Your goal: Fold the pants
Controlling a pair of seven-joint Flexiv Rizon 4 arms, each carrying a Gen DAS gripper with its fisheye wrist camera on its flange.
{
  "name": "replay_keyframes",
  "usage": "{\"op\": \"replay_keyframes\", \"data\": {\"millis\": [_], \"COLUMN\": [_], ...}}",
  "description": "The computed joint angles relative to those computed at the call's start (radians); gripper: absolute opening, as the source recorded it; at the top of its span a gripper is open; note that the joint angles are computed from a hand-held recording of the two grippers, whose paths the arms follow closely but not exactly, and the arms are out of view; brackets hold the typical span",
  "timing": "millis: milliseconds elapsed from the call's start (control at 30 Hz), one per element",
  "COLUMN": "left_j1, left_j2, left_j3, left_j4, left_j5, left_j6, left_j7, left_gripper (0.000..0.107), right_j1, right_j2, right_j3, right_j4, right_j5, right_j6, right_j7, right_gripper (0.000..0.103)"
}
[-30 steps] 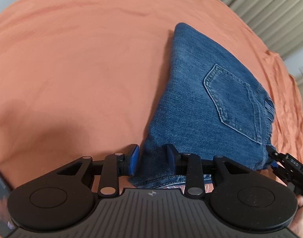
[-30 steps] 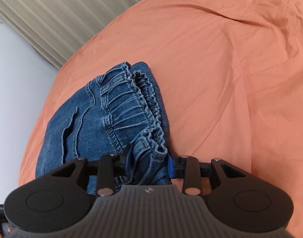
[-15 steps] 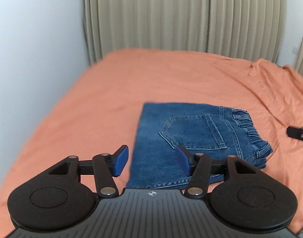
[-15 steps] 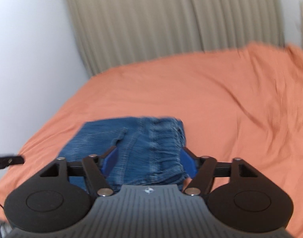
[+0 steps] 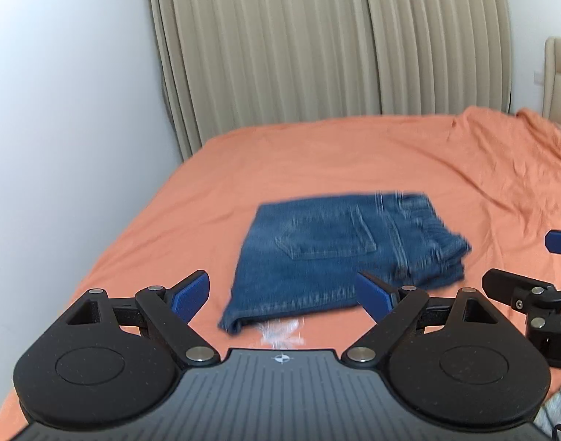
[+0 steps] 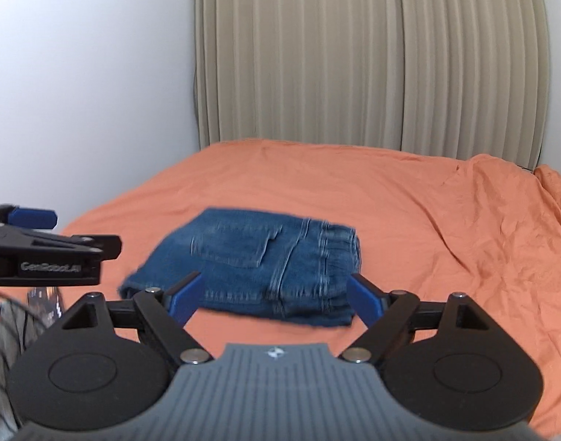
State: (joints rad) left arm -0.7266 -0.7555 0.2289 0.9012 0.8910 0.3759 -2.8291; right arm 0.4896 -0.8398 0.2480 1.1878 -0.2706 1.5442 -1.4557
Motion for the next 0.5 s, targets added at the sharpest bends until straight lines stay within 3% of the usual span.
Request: {"op": "replay_keyframes", "data": {"millis": [500], "left_j1": [0.012], "left_j2": [-0.01], "left_j3": [-0.021], "left_j4": [0.023], "left_j5": [-0.072], "left_j6": [-0.001], "left_j7": [-0.027], "left_gripper": [0.103], "right_j1": [0.01], "right_j2": [-0.002], "right_j3": [-0.031], "right_j4": [0.059], "right_j5": [-0.002], "right_j6": [0.009], "right_j7": [0.077], "right_gripper": [0.081]}}
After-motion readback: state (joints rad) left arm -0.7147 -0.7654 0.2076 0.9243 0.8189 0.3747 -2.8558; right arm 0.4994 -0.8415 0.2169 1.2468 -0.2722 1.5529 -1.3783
